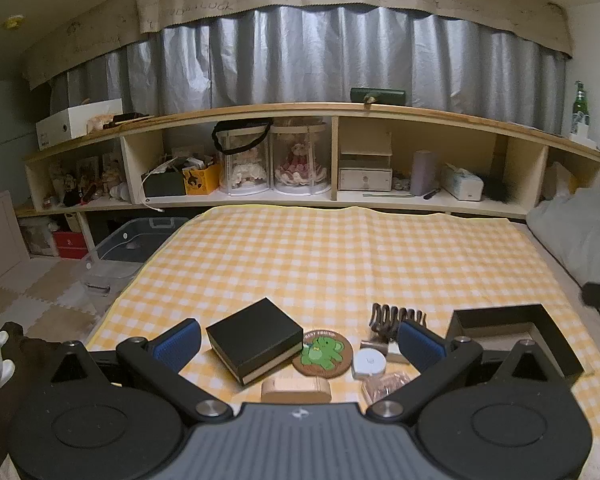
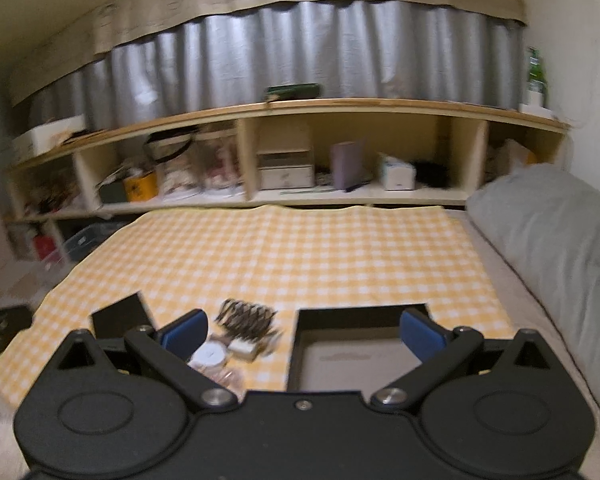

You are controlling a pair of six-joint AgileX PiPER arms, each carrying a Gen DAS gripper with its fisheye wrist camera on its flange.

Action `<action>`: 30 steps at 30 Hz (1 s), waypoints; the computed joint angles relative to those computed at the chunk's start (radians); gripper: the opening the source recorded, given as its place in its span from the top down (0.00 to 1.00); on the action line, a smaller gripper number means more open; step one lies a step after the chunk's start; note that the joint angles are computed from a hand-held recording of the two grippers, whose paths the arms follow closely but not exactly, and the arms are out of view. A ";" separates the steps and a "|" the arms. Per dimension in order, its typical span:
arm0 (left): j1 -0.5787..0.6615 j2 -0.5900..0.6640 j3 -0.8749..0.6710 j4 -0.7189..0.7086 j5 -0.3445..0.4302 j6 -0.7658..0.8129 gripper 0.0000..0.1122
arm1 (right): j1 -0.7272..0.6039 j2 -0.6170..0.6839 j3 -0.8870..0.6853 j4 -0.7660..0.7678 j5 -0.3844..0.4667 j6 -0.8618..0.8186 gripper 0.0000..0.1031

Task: Organize rigid objects
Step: 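Move the left tool to the black gift box and grasp it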

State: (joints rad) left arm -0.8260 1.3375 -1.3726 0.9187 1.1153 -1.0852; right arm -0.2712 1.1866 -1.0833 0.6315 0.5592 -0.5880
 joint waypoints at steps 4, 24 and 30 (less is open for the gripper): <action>0.111 0.087 -0.092 -0.067 -0.055 0.069 0.08 | -0.033 0.103 -0.090 -0.035 -0.027 0.060 0.00; 0.417 0.633 -0.518 -0.274 -0.117 0.211 0.08 | -0.110 0.668 -0.539 -0.411 0.219 0.358 0.75; 0.453 0.729 -0.580 -0.290 -0.120 0.169 0.08 | -0.085 0.727 -0.574 -0.492 0.253 0.370 0.76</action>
